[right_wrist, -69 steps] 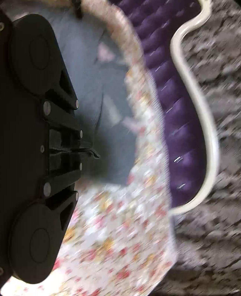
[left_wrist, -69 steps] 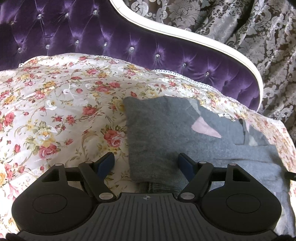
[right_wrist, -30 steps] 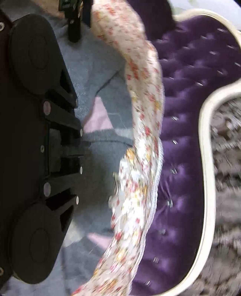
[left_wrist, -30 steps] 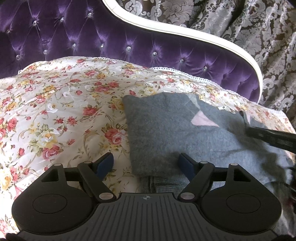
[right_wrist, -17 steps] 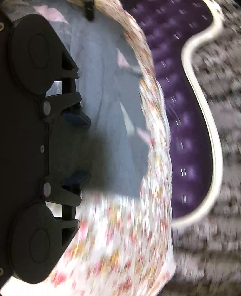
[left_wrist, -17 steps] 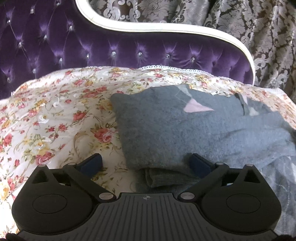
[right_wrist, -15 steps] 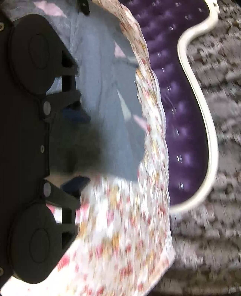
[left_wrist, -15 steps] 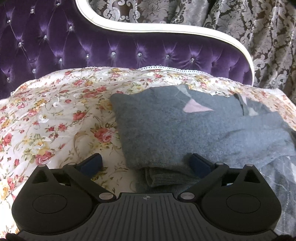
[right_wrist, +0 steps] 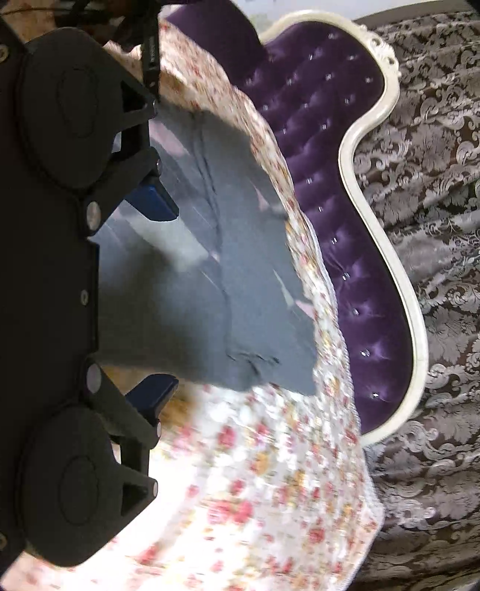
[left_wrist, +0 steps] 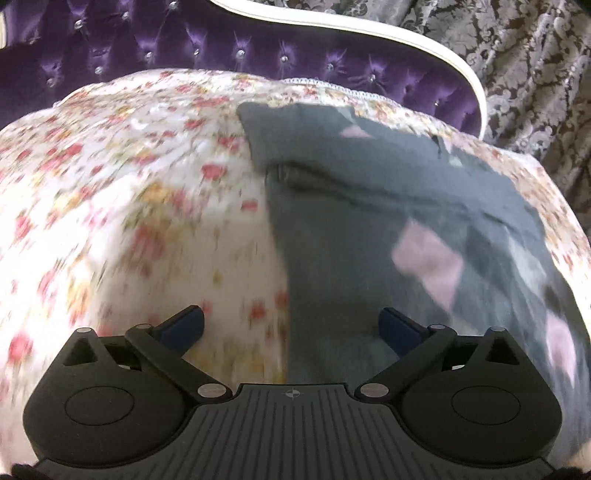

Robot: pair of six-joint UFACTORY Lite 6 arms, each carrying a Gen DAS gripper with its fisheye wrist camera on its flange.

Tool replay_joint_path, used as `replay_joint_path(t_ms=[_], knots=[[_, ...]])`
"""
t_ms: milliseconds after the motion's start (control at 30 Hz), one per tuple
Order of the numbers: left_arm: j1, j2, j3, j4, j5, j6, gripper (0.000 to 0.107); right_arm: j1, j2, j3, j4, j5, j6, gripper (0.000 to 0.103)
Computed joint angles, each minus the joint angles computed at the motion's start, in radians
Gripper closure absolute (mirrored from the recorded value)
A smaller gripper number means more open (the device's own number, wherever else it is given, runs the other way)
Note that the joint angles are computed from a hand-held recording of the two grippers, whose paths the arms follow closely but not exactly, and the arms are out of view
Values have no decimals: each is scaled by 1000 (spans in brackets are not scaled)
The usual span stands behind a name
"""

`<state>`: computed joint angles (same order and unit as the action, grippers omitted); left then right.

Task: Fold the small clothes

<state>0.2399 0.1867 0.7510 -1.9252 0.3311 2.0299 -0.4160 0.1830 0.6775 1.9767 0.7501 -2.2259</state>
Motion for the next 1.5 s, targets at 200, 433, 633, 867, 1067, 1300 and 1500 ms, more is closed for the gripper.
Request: replay_joint_path(t_ms=[200, 433, 633, 867, 1067, 1300, 1500], knots=[[52, -206, -177, 180, 32, -208, 5, -76, -100, -139, -128, 42, 71, 6], [99, -423, -327, 318, 95, -435, 5, -196, -186, -241, -287, 68, 168, 5], [38, -555, -428, 382, 67, -483, 6, -278, -193, -292, -388, 108, 216, 4], [-19, -582, -479, 363, 34, -454, 23, -309, -210, -328, -461, 164, 238, 3], [-53, -605, -484, 351, 40, -454, 24, -274, -204, -337, -459, 181, 221, 1], [-67, -586, -492, 310, 87, -401, 35, -244, -186, -340, -437, 195, 200, 0], [-72, -582, -488, 318, 100, -390, 36, -273, -150, -325, -455, 233, 206, 0]])
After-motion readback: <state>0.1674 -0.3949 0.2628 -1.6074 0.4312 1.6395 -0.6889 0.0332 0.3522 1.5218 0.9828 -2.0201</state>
